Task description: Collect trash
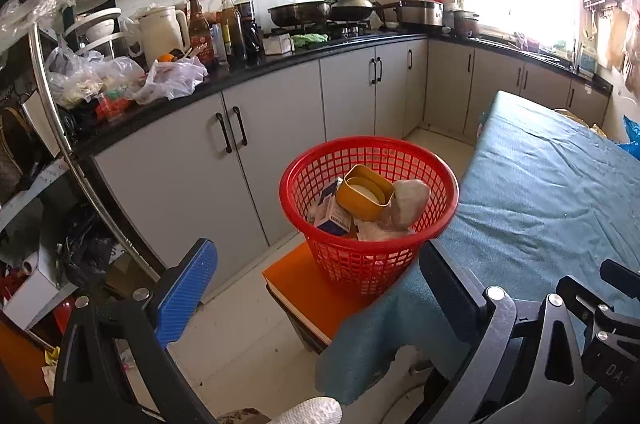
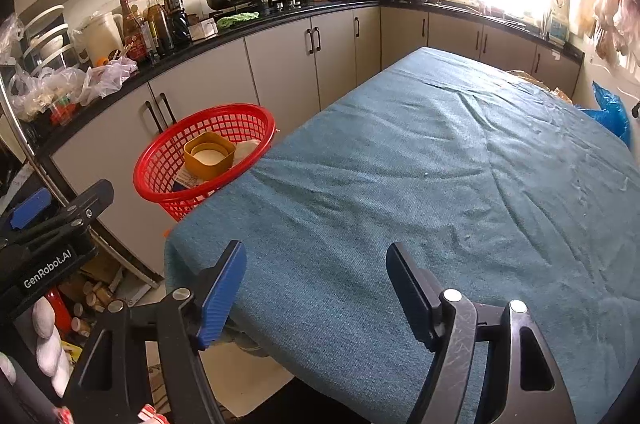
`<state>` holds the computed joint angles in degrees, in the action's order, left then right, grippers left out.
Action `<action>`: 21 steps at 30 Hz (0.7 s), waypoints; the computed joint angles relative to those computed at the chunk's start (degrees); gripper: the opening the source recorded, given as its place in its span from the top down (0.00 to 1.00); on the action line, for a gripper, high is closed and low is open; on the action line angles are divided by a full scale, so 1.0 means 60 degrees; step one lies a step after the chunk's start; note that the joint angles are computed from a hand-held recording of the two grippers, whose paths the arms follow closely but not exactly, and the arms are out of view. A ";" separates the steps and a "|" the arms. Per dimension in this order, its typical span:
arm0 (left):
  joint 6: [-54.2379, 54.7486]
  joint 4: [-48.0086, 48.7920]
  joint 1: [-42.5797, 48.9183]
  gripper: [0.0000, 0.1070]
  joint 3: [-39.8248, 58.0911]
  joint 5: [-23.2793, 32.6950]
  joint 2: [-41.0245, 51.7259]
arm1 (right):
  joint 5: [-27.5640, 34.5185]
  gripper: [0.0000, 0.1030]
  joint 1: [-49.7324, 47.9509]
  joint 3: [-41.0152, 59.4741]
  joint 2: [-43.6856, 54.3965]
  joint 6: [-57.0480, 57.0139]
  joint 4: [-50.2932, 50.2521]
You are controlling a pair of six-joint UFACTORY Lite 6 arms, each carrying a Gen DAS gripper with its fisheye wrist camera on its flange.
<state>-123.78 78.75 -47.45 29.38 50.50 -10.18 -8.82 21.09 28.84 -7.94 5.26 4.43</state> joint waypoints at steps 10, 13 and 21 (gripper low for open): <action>-0.0297 0.0489 0.0735 0.06 -0.0263 -0.1085 0.0009 | -0.0118 0.25 0.0316 0.0195 0.0421 -0.1689 0.1833; -0.0409 0.0634 0.0881 0.06 -0.0312 -0.1280 0.0085 | -0.0144 0.25 0.0416 0.0268 0.0566 -0.2103 0.2273; -0.0658 0.1052 0.1357 0.06 -0.0476 -0.1798 0.0156 | -0.0239 0.25 0.0820 0.0552 0.1040 -0.3653 0.3996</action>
